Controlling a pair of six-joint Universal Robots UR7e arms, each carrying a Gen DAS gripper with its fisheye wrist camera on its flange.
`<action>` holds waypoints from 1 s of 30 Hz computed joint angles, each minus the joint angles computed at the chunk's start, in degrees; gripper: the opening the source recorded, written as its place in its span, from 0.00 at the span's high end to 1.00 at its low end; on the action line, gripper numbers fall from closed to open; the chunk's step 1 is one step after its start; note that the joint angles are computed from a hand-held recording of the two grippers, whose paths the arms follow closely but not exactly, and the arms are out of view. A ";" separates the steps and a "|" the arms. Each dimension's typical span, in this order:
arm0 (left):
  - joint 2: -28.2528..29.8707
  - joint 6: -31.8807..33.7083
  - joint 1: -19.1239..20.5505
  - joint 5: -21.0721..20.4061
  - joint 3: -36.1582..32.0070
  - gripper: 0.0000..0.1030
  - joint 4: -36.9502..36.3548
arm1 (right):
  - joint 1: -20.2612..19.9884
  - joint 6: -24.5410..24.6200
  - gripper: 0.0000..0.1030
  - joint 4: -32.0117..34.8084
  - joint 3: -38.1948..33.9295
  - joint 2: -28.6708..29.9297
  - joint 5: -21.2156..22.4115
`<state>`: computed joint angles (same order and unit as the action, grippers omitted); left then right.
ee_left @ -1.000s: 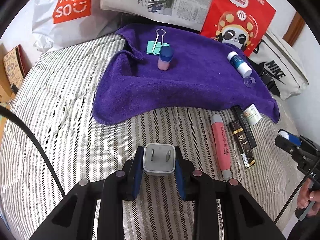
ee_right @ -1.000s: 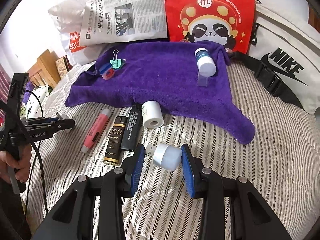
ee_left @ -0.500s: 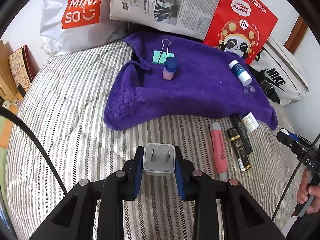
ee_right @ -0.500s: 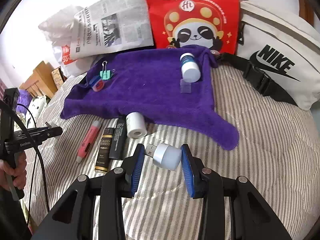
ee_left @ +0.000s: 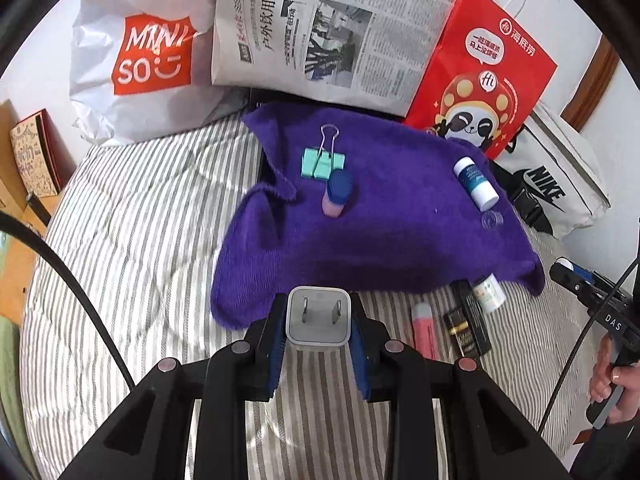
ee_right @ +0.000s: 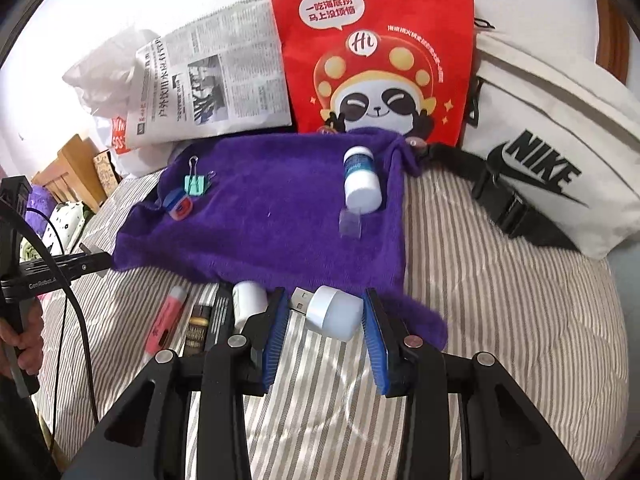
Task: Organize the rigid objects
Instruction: 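Set the charger plug by the clip while the right tool sets the USB light on the towel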
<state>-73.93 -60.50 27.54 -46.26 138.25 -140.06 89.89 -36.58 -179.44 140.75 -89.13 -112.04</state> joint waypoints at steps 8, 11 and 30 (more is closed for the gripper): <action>1.66 5.86 3.71 1.10 -2.74 0.74 -3.11 | 1.18 0.49 0.64 -0.70 -4.21 5.53 -2.76; 2.61 8.30 5.19 1.09 -3.71 0.74 -4.77 | 1.09 0.77 0.64 -0.25 -5.85 7.68 -3.54; 11.59 17.99 12.37 -0.42 -10.66 0.74 -6.70 | 1.09 2.01 0.64 1.57 -12.14 18.75 -10.14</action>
<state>-62.34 -42.51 39.92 -46.68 127.59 -146.76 90.98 -34.57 -177.87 128.61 -70.38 -122.18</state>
